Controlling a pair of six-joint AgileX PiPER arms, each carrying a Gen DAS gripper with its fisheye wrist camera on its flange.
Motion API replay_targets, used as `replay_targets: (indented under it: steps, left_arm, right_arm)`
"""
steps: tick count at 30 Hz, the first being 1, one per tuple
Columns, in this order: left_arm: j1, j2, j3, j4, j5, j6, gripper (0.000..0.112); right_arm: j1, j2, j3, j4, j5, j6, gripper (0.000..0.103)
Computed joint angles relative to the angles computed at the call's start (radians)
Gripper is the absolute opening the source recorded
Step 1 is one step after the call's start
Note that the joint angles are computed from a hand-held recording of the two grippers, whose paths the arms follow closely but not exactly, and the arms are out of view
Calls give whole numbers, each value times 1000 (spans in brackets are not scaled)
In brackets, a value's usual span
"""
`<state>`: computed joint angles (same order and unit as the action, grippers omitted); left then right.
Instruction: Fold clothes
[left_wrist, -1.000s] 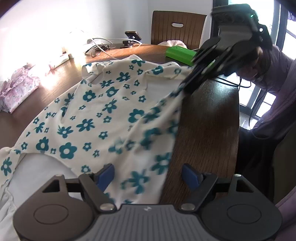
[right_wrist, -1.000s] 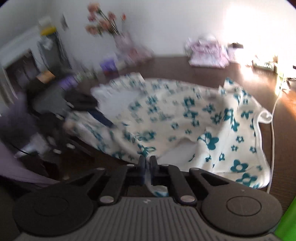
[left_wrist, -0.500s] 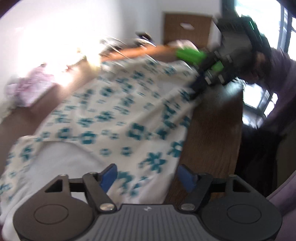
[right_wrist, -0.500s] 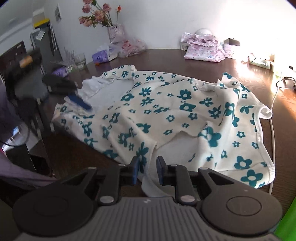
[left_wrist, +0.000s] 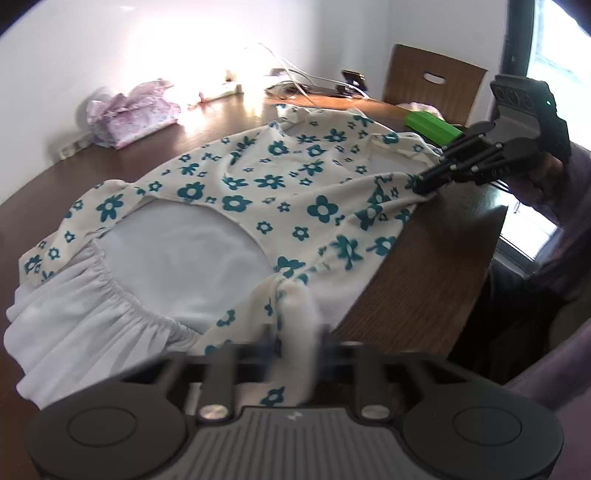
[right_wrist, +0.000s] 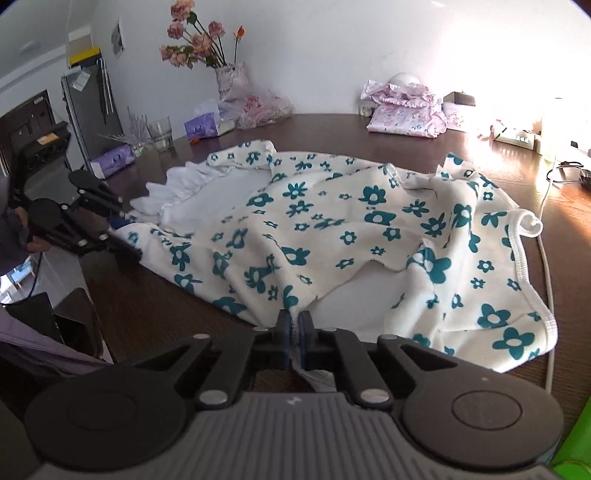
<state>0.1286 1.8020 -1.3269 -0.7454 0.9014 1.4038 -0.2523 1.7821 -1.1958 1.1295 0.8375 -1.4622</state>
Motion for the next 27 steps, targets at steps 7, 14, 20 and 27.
replay_targets:
  steps: [7,14,20,27]
  left_arm:
    - [34,5,-20,0,19,94,5]
    - [43,-21,42,-32,-38,152,14]
    - [32,-23,60,-48,-76,157,15]
    - [27,-41,96,-59,-105,191,16]
  right_arm:
    - [-10,-14,-4,-44,3,51,2]
    - [-3,-59,20,-67,2,13,33]
    - [13,-43,5,-121,7,19,22]
    - [2,-68,10,-64,-43,11,7]
